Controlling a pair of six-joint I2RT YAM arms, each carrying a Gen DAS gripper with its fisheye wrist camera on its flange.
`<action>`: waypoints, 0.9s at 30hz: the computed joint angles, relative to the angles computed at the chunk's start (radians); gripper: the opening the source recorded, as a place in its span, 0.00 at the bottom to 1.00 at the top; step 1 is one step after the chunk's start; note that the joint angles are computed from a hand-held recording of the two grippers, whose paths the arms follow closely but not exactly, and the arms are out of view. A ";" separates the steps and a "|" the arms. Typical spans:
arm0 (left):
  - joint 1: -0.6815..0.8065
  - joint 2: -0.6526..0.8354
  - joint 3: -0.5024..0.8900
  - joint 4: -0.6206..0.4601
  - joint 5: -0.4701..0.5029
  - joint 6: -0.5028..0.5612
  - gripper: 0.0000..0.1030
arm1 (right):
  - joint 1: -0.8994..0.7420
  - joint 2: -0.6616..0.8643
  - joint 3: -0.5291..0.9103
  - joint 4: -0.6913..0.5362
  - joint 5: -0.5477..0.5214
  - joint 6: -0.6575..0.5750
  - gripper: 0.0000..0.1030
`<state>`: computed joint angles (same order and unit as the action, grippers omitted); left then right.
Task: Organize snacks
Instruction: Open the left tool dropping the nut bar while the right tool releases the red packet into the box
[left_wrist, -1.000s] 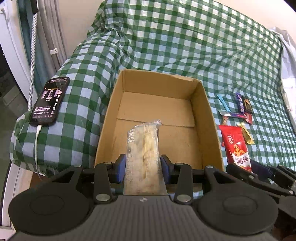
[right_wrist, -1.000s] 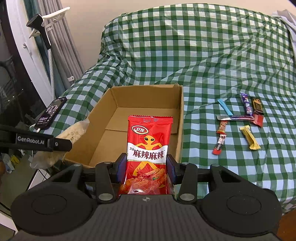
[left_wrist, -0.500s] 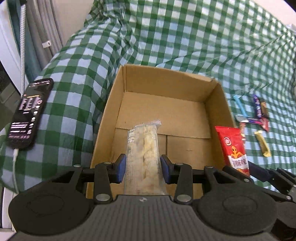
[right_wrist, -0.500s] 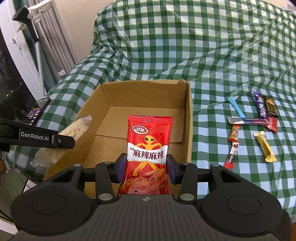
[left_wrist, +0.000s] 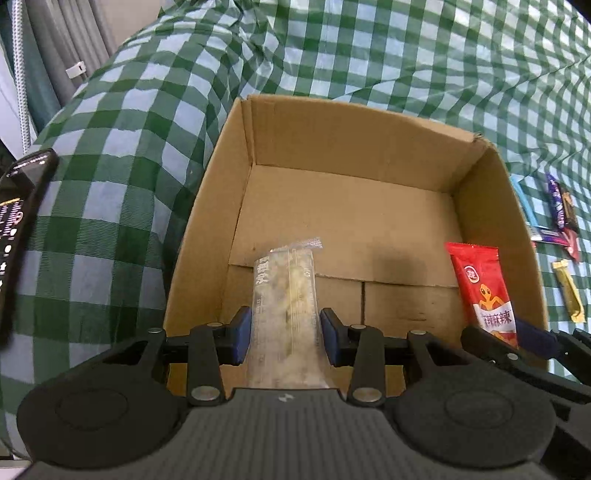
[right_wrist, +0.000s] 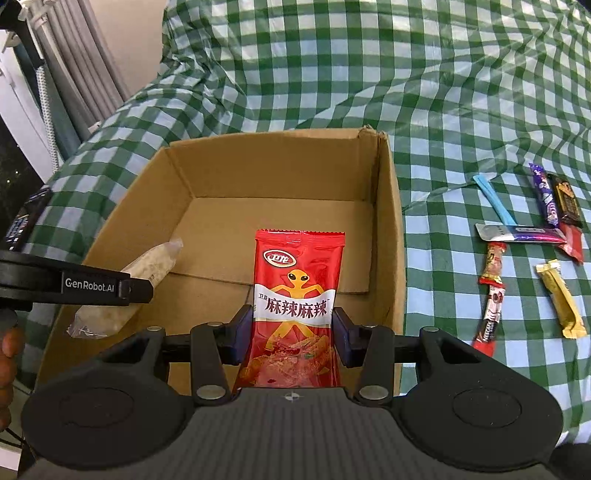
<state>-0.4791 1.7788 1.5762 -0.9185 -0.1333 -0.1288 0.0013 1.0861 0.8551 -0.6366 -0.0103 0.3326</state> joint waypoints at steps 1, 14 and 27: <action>0.001 0.013 0.008 0.000 -0.001 0.001 0.43 | -0.002 0.015 -0.001 0.011 -0.001 -0.002 0.46; -0.001 -0.143 -0.117 0.072 -0.025 0.070 1.00 | 0.025 0.001 0.024 0.003 0.039 0.004 0.93; -0.170 -0.588 -0.352 -0.173 -0.167 -0.145 1.00 | 0.515 -0.399 0.087 -0.445 0.400 0.303 0.99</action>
<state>-0.6494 1.1913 1.2245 -1.0916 -0.2999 -0.2737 0.5160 0.6874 0.9423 -1.0817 0.3895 0.6360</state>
